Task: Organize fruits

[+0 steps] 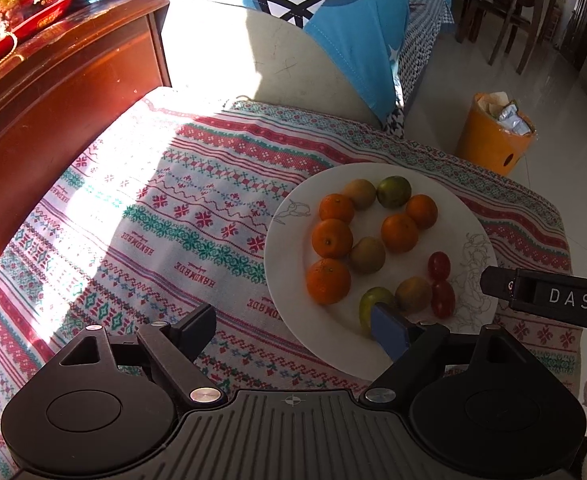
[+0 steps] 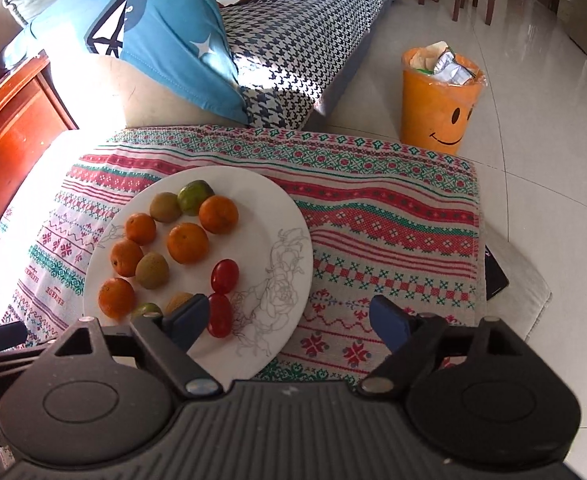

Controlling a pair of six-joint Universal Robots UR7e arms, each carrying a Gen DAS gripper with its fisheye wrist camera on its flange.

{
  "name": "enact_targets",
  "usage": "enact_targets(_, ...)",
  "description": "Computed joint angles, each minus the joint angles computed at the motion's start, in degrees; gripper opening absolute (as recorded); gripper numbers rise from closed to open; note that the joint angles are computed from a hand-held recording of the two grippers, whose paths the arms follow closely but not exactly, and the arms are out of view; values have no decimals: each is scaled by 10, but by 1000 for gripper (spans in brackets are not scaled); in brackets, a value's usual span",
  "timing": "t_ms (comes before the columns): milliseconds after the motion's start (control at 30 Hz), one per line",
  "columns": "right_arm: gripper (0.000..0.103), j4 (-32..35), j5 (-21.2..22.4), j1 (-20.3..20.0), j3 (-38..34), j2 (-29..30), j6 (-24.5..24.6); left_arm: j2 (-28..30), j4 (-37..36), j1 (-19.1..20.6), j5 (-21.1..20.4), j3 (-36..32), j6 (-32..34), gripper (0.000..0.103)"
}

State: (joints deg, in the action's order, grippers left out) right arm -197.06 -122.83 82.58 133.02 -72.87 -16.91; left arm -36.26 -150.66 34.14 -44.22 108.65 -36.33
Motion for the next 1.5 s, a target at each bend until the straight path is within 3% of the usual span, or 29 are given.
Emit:
enact_targets(467, 89, 33, -17, 9, -3, 6, 4, 8, 114, 10, 12, -32, -59, 86)
enact_targets(1500, 90, 19, -11, 13, 6, 10, -29, 11, 152, 9, 27, -41, -66, 88)
